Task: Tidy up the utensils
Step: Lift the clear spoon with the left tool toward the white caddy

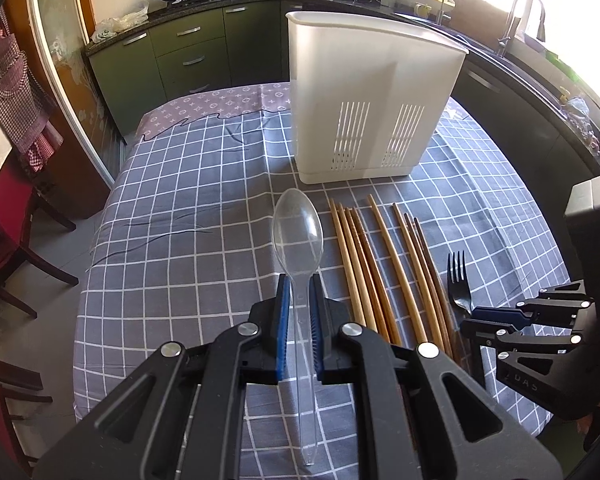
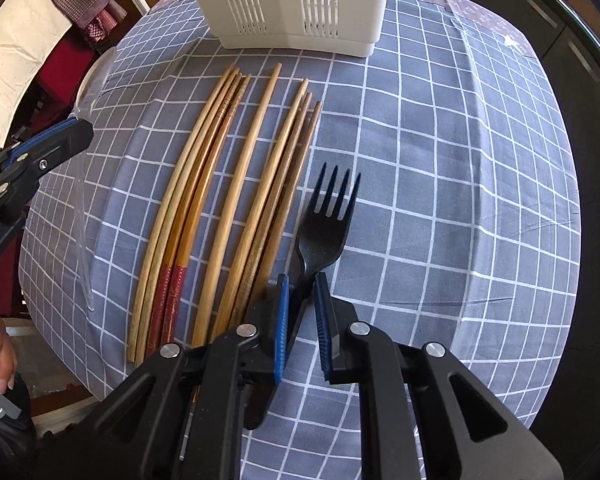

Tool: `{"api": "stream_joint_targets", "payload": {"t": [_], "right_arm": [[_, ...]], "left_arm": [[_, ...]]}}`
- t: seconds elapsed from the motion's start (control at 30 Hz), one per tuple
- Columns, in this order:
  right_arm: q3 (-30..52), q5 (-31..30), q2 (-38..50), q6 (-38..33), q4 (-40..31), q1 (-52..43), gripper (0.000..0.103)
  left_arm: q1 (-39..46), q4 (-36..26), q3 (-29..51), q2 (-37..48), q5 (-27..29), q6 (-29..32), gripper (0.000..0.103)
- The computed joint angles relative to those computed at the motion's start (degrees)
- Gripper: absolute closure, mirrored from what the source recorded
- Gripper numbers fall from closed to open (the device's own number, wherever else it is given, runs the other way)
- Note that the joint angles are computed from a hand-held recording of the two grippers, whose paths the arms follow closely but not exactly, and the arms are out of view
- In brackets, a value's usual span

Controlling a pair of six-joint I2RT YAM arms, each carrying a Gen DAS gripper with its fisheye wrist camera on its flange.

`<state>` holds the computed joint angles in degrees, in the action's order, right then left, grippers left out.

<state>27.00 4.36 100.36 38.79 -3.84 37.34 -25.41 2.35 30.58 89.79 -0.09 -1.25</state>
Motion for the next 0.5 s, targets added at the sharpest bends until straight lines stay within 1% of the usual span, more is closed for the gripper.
{"api": "stream_joint_targets", "payload": {"t": [0.17,0.27,0.33,0.4,0.5], "right_arm": [[-3.6,-0.2,-2.3,-1.6,2.5,-0.7,0.093],[-7.7,-0.7,-6.2,-1.9,4.7,-1.3,0.093],[-10.7,-0.8,-10.7,-1.5,6.2,-1.5,0.093],[-13.2,0.2,-17.1,-1.1,5.3,-1.3,0.093],[-15.5,2.6,-27.9,0.3,0.6,0.2,0.093]], "left_arm": [[0.2,-0.4,-0.4,-1.5,0.4,0.3,0.093],[0.3,-1.3,-1.1,-3.6,0.5,0.7,0.094],[0.7,-2.2,-1.4,-5.5,0.8,1.1,0.094],[1.2,-3.5,-1.6,-7.6,1.3,1.5,0.095],[1.4,-5.8,-1.6,-11.3,1.6,1.9,0.096]]}}
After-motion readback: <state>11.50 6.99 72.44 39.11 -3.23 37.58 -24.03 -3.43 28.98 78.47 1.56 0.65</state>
